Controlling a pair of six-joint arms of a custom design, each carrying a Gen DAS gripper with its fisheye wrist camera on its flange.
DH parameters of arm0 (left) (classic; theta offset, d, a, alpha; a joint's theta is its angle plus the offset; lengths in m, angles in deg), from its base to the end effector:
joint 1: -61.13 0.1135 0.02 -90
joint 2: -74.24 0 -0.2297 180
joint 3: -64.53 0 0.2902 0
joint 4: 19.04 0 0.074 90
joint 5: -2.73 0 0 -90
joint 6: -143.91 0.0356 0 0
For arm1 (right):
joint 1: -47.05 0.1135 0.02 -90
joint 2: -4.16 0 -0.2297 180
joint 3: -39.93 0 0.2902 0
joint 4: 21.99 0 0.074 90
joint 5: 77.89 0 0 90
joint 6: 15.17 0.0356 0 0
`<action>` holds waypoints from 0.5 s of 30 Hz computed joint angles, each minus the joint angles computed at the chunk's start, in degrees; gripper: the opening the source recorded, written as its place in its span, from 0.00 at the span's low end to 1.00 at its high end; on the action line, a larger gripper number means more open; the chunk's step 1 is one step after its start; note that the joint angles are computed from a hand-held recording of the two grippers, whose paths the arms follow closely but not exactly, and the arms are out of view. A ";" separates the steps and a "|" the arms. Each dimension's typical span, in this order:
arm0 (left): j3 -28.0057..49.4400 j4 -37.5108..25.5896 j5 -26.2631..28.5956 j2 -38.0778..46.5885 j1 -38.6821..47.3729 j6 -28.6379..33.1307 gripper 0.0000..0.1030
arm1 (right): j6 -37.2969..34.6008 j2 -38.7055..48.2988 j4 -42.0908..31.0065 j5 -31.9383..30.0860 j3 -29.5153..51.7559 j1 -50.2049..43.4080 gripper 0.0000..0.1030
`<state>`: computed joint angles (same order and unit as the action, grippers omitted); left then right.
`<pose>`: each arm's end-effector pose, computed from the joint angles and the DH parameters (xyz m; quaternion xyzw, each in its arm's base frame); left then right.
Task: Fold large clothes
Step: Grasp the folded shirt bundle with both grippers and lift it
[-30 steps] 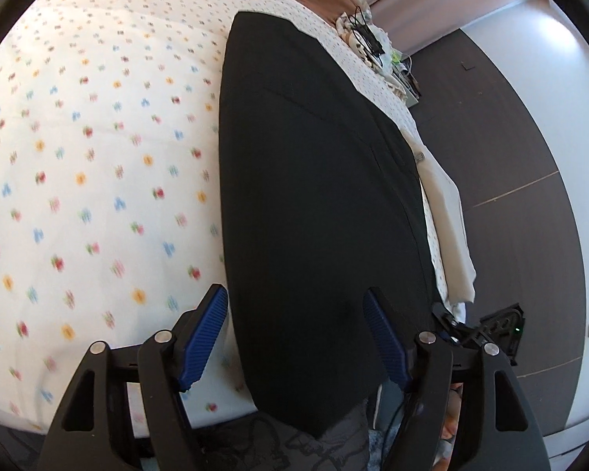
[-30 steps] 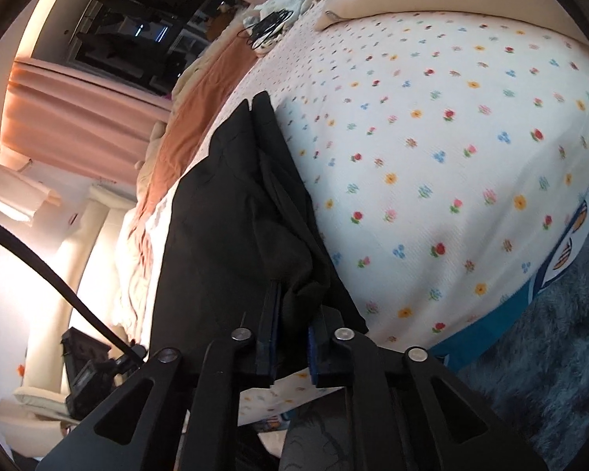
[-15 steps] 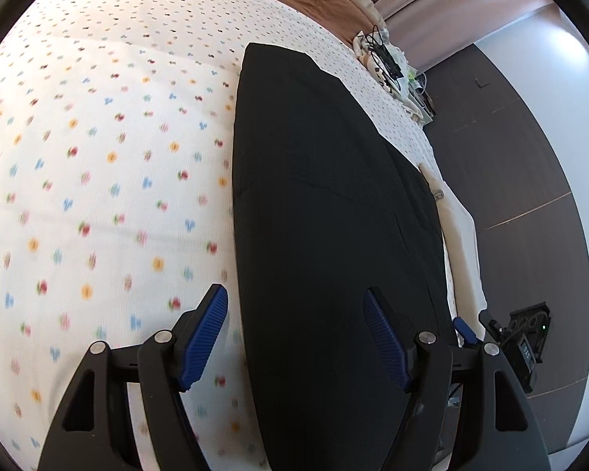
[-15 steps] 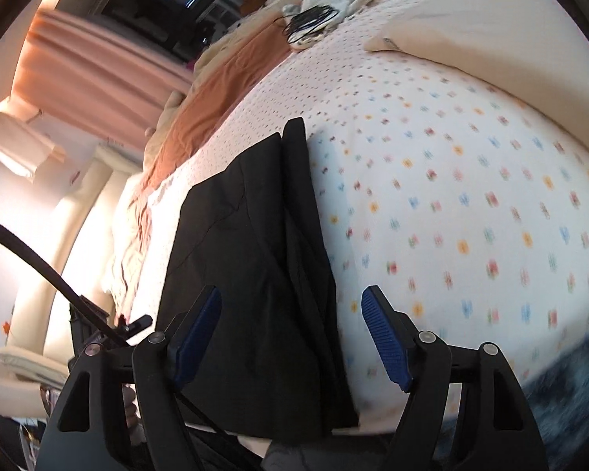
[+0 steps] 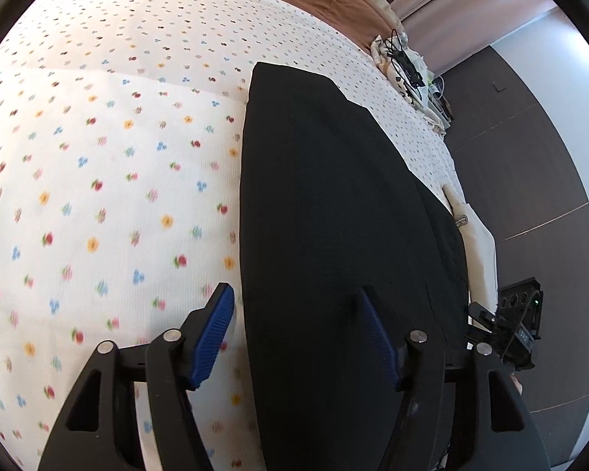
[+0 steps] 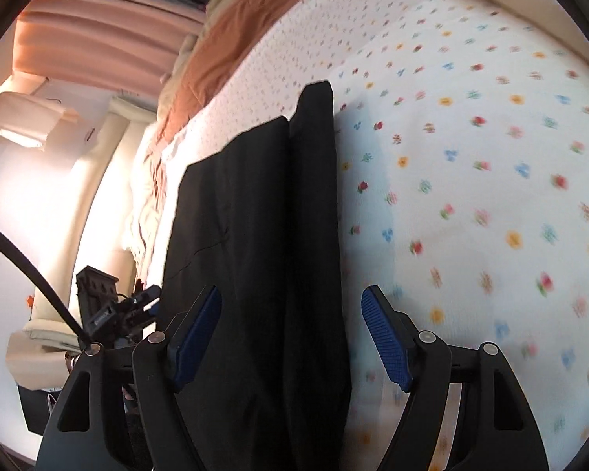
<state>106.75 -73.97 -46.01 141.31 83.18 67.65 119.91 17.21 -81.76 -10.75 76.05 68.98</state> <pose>0.2050 0.0577 0.1039 -0.0362 0.9320 -0.3083 0.1872 0.1329 0.0684 0.2153 0.0887 0.8761 0.3904 0.2688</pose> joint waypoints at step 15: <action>5.70 9.92 -6.12 9.46 -9.47 -10.34 0.62 | -1.44 38.02 27.95 -14.42 8.87 -6.13 0.66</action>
